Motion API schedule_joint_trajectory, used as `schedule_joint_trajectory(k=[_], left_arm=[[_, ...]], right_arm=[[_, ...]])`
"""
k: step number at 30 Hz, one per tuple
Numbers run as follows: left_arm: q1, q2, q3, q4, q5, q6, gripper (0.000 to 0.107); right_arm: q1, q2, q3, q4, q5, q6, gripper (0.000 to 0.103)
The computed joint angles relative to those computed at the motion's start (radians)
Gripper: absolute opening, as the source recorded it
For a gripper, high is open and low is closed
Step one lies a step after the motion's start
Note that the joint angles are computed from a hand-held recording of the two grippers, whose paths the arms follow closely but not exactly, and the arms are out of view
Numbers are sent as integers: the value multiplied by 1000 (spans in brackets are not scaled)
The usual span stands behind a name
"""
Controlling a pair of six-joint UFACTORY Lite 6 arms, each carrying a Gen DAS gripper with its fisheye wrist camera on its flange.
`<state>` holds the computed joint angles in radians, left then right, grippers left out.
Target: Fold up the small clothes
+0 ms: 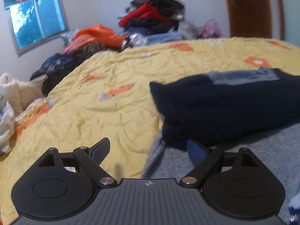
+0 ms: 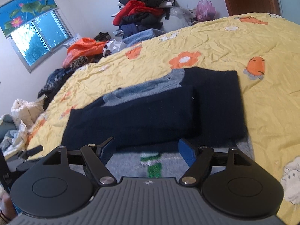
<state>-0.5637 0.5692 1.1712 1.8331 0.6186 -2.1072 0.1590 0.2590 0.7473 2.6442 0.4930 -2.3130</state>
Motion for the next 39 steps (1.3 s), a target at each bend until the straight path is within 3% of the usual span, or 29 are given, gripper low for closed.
schedule_joint_trajectory(k=[4,15,27,32,39], left_arm=[[14,-13,-9,-31,-54,-17,90],[-28,-66,-50,-155,-59,54,90],[-103,-142,-142,-215,-58,82,90],[-108,-273,-302,-81,-123,-41,90],[14,-439,-519,324,-281,-413,90]], right_arm=[[11,-33,-39,71,-35,-83,79],[28,-96,-106,41,-49,-83,89],[-35,-208,-254,-41,-45,-29,92],[-133,-292,-355,-200,27,15,92],[-302,-341,-453,-373,93,52,91]])
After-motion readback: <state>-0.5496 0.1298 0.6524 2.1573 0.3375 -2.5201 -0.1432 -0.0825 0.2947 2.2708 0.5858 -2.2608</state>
